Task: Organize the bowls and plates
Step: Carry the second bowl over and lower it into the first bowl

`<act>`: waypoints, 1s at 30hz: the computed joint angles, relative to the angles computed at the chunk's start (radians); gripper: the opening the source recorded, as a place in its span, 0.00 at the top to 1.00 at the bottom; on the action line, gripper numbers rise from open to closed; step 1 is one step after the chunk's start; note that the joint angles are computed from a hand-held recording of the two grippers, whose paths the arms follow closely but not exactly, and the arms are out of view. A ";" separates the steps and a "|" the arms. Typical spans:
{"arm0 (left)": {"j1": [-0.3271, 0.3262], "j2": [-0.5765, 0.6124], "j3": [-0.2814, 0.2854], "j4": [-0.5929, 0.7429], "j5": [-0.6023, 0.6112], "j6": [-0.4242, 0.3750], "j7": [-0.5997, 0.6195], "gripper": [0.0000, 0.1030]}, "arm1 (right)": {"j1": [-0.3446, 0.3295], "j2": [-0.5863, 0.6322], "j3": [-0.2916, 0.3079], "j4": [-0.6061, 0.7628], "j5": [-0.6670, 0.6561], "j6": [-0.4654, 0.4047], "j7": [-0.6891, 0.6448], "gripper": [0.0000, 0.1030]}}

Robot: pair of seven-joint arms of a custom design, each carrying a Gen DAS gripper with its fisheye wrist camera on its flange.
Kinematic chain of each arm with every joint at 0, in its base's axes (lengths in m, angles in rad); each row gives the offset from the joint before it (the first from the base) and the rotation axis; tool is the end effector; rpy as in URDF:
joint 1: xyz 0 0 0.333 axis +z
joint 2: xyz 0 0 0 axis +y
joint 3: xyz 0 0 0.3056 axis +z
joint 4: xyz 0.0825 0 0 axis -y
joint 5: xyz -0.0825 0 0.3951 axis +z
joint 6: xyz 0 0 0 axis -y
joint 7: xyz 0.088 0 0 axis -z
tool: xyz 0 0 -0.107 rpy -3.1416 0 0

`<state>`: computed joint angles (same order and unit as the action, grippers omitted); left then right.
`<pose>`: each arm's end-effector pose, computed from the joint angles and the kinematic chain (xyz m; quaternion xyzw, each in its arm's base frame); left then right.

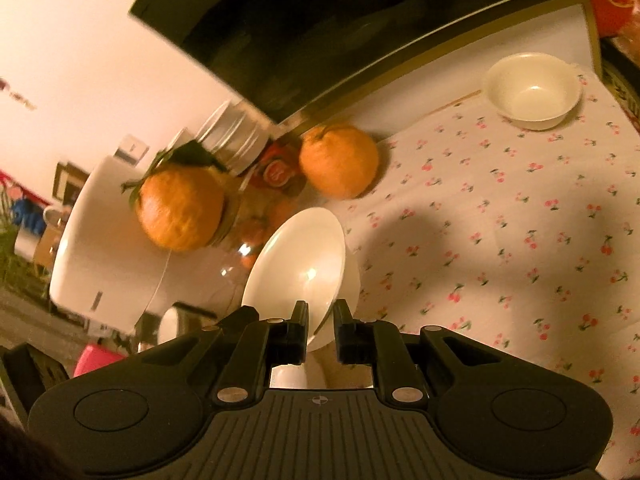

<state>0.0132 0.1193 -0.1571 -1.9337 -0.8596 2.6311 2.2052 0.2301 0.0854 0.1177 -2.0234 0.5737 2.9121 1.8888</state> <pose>0.6312 -0.0695 0.4680 -0.6055 0.6878 -0.3955 0.0627 0.5974 0.1793 0.4795 -0.4722 0.7795 -0.0095 0.4114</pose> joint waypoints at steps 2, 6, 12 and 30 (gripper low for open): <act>0.013 -0.014 0.006 -0.018 -0.027 -0.008 0.028 0.93 | 0.005 0.003 0.009 0.006 0.007 -0.009 -0.019 0.87; 0.032 -0.033 0.024 -0.045 -0.063 -0.029 0.073 0.93 | 0.024 0.010 0.022 0.018 -0.004 -0.028 -0.041 0.87; 0.059 -0.036 0.048 -0.047 -0.075 -0.104 0.099 0.92 | 0.049 0.028 0.030 0.034 -0.052 -0.057 -0.022 0.86; 0.122 0.011 0.075 -0.007 0.113 -0.195 0.064 0.91 | 0.071 0.165 0.065 0.181 -0.183 -0.179 0.077 0.84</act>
